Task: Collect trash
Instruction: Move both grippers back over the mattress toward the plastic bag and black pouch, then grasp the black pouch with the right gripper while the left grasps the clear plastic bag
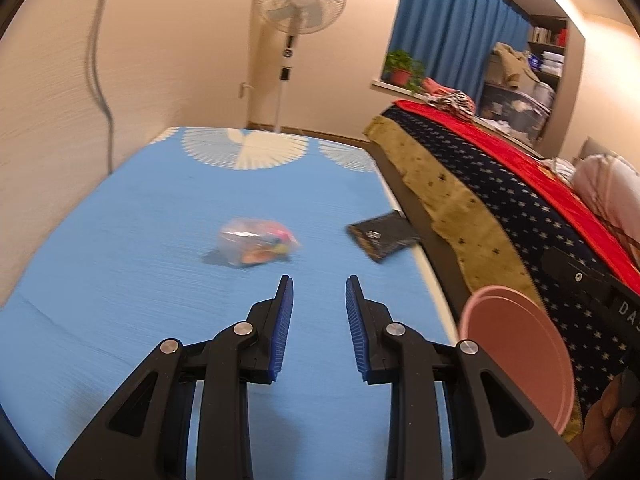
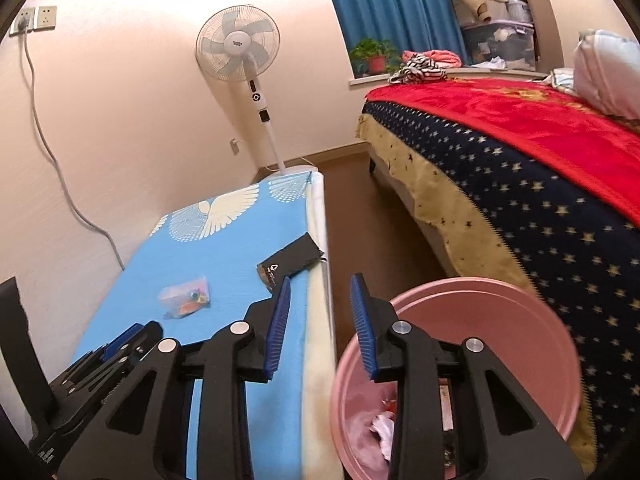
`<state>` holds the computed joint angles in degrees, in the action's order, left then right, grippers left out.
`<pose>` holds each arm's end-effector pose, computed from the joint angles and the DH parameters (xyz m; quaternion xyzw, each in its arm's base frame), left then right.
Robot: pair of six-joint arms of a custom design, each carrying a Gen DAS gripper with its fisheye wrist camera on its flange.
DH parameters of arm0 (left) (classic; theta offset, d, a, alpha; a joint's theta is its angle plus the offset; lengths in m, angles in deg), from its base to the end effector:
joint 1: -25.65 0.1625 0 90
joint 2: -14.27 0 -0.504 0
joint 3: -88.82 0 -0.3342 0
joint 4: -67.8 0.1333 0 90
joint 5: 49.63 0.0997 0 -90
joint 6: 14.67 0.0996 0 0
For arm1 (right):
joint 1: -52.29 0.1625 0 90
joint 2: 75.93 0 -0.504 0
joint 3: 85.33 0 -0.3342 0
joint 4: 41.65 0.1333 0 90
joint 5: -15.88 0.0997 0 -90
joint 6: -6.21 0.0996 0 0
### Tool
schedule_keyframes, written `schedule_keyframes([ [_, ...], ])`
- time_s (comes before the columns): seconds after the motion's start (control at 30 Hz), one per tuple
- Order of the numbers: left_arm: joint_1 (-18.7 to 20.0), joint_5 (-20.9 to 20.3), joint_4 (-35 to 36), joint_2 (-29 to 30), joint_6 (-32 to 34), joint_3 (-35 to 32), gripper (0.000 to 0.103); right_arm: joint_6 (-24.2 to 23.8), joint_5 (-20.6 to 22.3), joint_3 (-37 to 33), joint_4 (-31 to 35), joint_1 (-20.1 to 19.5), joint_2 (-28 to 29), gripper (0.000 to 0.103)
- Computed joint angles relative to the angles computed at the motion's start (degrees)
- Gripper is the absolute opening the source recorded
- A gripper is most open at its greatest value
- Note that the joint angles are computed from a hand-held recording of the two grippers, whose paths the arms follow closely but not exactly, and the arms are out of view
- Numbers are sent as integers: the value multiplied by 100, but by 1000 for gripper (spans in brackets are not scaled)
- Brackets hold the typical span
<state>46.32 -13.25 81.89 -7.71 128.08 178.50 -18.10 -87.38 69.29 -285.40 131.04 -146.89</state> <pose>-0.3961 -0.3776 -0.0308 0.2149 0.8645 -0.3988 0.2177 0.0446 -0.3417 0.3675 0.0266 -0.8155 0.5143 0.2642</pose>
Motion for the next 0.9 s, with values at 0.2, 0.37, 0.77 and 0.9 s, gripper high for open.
schedule_keyframes([
  [0.2, 197, -273, -80, -38, 83, -35, 27, 13, 97, -444, 278, 17, 265, 32],
  [0.37, 404, -416, -49, -15, 23, -129, 27, 100, 228, -792, 650, -118, 353, 32],
  [0.77, 800, -506, -32, 59, -30, -468, 46, 183, 199, -1769, 1891, -200, 605, 44],
  [0.9, 926, -395, -27, 53, -9, -550, 48, 172, 18, -2195, 2451, -165, 685, 45],
])
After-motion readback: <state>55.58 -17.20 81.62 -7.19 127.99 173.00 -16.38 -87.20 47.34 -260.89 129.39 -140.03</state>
